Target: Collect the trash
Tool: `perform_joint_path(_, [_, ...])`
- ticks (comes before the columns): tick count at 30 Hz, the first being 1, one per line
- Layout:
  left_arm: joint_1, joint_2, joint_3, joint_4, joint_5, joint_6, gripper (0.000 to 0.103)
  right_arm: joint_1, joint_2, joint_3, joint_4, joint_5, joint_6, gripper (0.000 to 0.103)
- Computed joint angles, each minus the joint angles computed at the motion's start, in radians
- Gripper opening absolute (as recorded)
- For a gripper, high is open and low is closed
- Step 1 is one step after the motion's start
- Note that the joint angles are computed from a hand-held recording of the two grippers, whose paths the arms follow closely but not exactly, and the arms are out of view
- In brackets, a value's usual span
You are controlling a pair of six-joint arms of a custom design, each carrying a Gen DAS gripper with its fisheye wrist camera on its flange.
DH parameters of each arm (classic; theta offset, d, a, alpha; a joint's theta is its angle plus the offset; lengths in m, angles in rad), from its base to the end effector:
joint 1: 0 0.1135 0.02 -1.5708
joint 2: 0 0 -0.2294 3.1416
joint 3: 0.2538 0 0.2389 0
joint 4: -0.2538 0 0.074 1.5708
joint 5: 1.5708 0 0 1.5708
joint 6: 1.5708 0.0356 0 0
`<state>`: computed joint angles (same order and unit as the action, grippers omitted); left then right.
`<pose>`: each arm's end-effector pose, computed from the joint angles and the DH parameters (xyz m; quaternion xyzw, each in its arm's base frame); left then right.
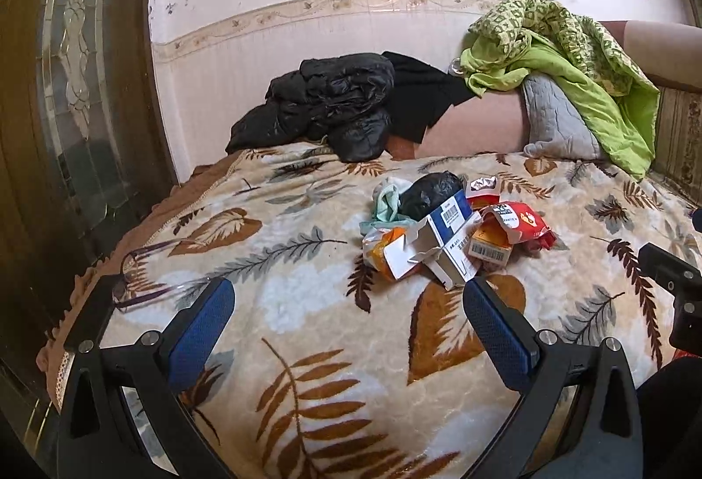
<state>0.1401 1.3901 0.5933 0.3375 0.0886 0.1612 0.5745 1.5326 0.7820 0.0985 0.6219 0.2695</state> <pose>0.2791 0.0362 0.1672 0.0323 0.8484 0.0419 0.5267 0.2657 0.1473 0.1664 0.0045 0.8641 -0.0773 0.4974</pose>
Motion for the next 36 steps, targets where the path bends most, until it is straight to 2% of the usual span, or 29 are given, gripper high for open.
perform_joint_path(8, [0.000, 0.023, 0.014, -0.009, 0.011, 0.006, 0.103, 0.009, -0.005, 0.031, -0.051, 0.009, 0.006, 0.098])
perform_joint_path(36, [0.015, -0.007, -0.012, 0.008, 0.063, 0.014, 0.103, 0.007, -0.024, 0.012, -0.036, 0.004, 0.004, 0.098])
